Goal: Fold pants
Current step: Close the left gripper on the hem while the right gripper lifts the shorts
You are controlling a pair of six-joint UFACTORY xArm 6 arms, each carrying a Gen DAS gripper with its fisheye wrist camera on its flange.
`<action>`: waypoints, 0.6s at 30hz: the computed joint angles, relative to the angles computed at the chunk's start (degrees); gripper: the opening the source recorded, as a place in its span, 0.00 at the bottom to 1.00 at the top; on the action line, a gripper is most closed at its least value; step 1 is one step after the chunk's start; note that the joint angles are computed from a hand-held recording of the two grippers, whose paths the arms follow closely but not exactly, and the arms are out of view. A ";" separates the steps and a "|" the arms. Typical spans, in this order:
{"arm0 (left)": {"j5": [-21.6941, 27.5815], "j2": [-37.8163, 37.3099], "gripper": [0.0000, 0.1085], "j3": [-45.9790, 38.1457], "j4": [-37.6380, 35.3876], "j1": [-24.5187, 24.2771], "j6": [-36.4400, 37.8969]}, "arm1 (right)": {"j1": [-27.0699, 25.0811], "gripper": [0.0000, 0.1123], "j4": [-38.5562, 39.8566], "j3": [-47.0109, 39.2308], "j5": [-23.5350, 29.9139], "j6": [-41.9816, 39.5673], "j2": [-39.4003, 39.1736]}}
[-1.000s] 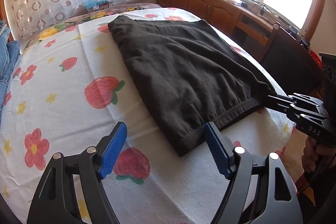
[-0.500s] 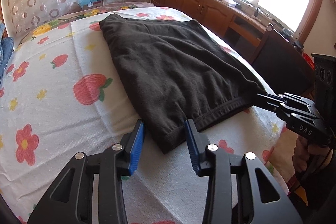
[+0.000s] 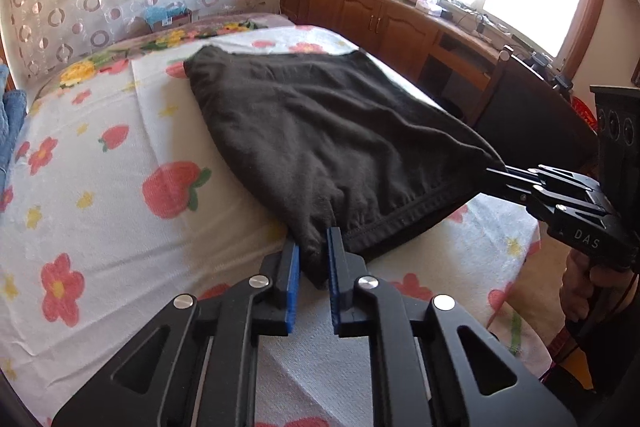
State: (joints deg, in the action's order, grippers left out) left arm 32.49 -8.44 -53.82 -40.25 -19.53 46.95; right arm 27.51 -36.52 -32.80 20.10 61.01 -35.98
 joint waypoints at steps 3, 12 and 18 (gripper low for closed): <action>0.36 -2.06 0.11 -0.52 -1.69 0.70 1.01 | 0.32 0.12 -1.77 -1.40 0.32 0.40 -0.47; 3.20 -6.65 0.11 -5.63 -5.74 4.91 2.87 | 1.59 0.11 -4.90 -8.72 0.33 -2.11 -0.96; 4.89 -9.81 0.11 -10.10 -7.94 7.58 3.67 | 3.47 0.11 -5.81 -16.26 0.31 -5.47 0.51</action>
